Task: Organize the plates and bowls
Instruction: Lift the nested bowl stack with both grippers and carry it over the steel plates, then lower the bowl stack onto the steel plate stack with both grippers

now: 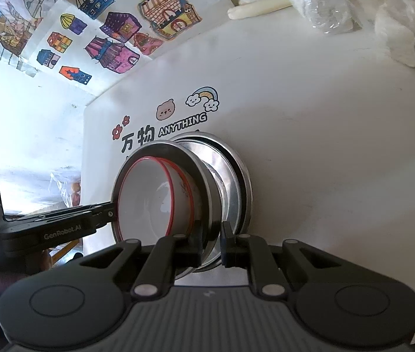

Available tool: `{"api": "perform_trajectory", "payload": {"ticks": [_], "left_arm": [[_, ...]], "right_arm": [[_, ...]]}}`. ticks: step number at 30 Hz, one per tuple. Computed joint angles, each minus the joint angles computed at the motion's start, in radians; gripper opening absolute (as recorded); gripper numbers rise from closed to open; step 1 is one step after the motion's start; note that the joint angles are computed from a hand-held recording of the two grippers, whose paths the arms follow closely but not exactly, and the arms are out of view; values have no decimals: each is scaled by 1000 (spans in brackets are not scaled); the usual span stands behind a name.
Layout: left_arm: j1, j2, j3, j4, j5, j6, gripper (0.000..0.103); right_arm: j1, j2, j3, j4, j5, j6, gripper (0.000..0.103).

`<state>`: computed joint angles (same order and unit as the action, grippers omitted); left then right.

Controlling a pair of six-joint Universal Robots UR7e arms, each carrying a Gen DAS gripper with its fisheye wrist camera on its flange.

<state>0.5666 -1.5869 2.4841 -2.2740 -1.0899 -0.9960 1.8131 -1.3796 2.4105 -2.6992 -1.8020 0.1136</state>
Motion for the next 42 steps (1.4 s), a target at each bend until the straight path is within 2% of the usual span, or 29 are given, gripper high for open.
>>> {"api": "perform_trajectory", "payload": {"ticks": [23, 42], "left_arm": [[86, 4, -1, 17, -17, 50, 7], [97, 23, -18, 29, -2, 34, 7]], "right_arm": [[36, 112, -55, 14, -34, 17, 13], [34, 134, -83, 31, -34, 18, 13]]}}
